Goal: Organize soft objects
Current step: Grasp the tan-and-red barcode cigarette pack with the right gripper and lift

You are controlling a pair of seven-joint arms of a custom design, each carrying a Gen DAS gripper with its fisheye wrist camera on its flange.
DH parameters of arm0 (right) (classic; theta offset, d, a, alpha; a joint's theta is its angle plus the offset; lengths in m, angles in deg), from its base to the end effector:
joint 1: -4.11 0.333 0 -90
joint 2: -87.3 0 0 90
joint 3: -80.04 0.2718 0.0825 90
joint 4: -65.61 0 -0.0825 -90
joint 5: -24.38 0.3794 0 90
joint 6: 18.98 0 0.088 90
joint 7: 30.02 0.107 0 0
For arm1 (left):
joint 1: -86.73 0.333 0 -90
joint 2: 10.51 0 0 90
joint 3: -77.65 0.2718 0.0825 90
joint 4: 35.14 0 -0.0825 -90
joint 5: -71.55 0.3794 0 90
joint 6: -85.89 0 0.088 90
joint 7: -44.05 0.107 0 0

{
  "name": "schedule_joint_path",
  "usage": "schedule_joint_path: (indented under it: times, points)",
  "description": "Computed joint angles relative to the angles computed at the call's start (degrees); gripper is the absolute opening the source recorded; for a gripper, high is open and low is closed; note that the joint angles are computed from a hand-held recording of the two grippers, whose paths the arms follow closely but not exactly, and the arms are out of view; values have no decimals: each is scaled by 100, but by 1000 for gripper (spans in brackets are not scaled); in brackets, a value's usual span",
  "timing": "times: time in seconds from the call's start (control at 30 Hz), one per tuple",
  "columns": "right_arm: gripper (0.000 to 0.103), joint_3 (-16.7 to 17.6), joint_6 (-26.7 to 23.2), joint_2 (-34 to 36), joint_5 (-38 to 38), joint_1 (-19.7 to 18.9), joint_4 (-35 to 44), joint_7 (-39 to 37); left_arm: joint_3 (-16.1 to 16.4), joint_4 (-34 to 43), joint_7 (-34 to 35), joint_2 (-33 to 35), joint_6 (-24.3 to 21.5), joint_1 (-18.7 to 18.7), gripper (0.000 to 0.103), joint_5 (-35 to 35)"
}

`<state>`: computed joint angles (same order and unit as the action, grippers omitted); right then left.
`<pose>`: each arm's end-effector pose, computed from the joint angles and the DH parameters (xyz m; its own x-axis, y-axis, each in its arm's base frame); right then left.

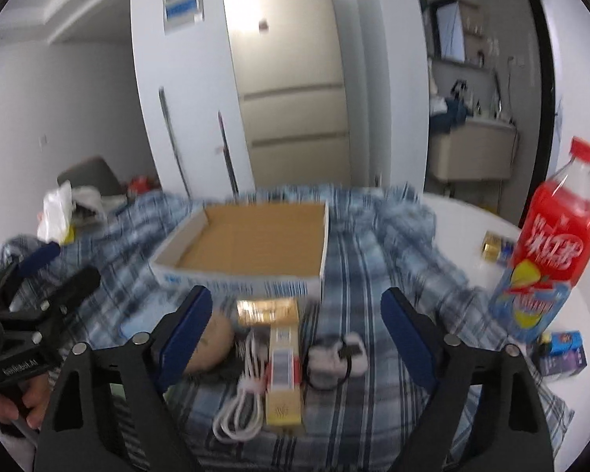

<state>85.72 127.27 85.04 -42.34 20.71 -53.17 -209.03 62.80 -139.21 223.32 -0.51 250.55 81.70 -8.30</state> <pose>0.5260 0.2296 0.4554 -0.3153 -0.9473 -0.0571 -0.5229 0.2236 -0.8225 0.6114 -0.1530 0.4654 -0.6081 -0.7938 0.0048 -0.3352 0.2513 -0.9080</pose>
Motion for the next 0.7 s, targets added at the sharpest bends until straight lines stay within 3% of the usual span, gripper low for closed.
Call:
schedule_joint_path:
  times: [0.17,0.33,0.5,0.7]
  points:
    - [79,-64,76,344,1137,44,148,-1038,38,33,-590,91,-26,-12,103,587]
    - [72,-124,-80,495,1534,125,263,-1435,-21,47,-1056,232,320,-51,103,1232]
    - [50,-190,-39,644,2146,124,325,-1861,-112,65,-1341,277,216,73,103,1501]
    - [48,-219,-170,827,2428,186,513,-2185,-179,93,-1414,304,197,155,103,1583]
